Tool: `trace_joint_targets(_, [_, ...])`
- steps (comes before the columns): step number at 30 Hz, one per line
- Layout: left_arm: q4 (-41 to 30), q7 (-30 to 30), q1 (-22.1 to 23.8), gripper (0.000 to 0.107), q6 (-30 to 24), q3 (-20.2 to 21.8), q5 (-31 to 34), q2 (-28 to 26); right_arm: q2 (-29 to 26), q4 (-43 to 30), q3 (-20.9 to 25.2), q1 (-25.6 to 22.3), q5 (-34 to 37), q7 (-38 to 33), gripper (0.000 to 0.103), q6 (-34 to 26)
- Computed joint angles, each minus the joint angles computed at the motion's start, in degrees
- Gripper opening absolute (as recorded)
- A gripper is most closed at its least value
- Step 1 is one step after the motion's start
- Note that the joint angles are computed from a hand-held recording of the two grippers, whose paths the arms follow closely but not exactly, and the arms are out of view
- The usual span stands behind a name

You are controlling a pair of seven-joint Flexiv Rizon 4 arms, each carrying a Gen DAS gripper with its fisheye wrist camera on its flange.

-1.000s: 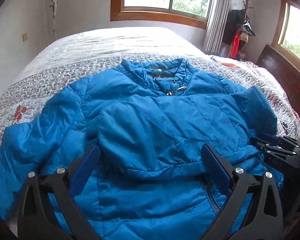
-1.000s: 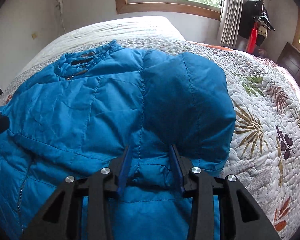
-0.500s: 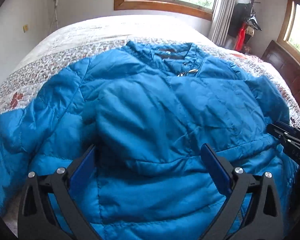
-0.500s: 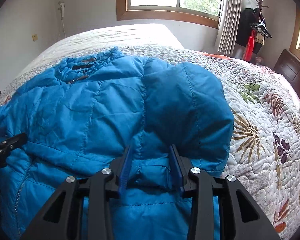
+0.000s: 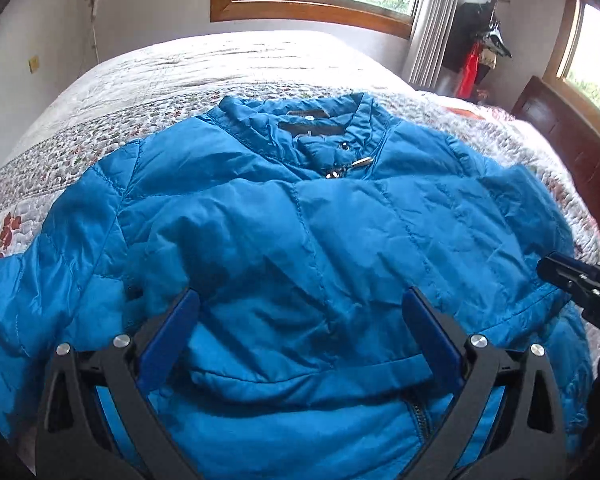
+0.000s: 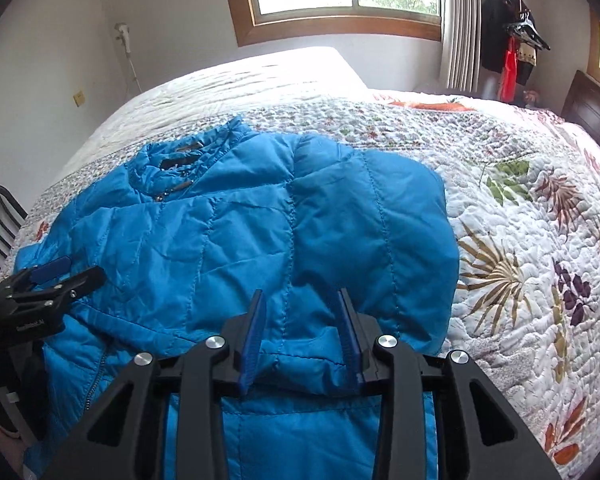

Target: Fold large clothes

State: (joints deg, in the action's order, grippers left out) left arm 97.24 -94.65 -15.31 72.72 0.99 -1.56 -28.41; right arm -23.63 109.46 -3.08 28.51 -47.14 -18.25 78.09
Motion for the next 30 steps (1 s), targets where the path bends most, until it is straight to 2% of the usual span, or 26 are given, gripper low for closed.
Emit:
trace_joint_targets(2, [-0.6,-1.7,-1.7,0.100,-1.0,2.2,2.4,-0.3,-1.2,-0.7,1.2,-0.6,1.8,-1.9,0.035,-0.8])
trace_joint_targets(4, [0.4,-1.6,-1.1,0.100,-0.5,1.7,2.5,0.1,-1.9,-1.0,0.2,0.4,1.0,-1.9,0.035,-1.3])
trace_joint_targets(8, [1.2,-1.3,-0.4,0.100,0.2,1.1,2.1,0.1,-2.3,-0.8,-2.7,2.2,-3.6,1.1,0.035,-0.9])
trace_joint_targets(12, [1.7,-1.6,-0.5,0.099,0.0,1.1,2.1,1.0,-1.7,0.2,-3.5,1.8,-6.7,4.4,0.035,1.5])
trace_joint_targets(15, [5.5,-0.6,1.1,0.099,1.8,-0.6,0.3,4.0,-0.9,1.2,-2.3,0.1,-5.4,4.3,0.037,5.8])
trace_joint_targets(17, [9.2,1.0,3.0,0.099,3.4,-2.3,-2.2,6.9,0.0,1.6,-1.6,0.0,-3.6,3.2,0.037,6.0])
trace_joint_targets(18, [10.7,0.7,2.9,0.099,4.0,-1.7,-2.1,8.2,0.7,2.2,-2.0,0.5,-3.8,3.4,0.037,6.1])
trace_joint_targets(20, [14.1,1.4,3.7,0.099,5.5,-1.4,-2.4,11.2,2.2,3.0,-1.9,1.0,-3.8,3.4,0.037,4.8])
trace_joint_targets(23, [21.7,6.3,8.0,0.100,7.0,-3.9,-8.9,16.4,4.5,4.1,0.5,0.4,-2.5,2.5,0.037,-0.3])
trace_joint_targets(25, [26.9,8.7,10.0,0.100,7.7,-3.8,-13.4,20.1,6.1,5.4,1.2,-0.1,-3.9,3.6,0.037,-2.1])
trace_joint_targets(27, [30.2,6.3,10.2,0.099,7.9,-0.4,-11.1,22.8,8.2,7.1,1.9,-0.8,-6.1,5.6,0.037,-4.6])
trace_joint_targets(30, [33.1,-3.8,12.3,0.099,5.6,5.5,1.7,27.2,11.7,10.8,2.6,-3.2,-9.8,10.2,0.037,-6.5])
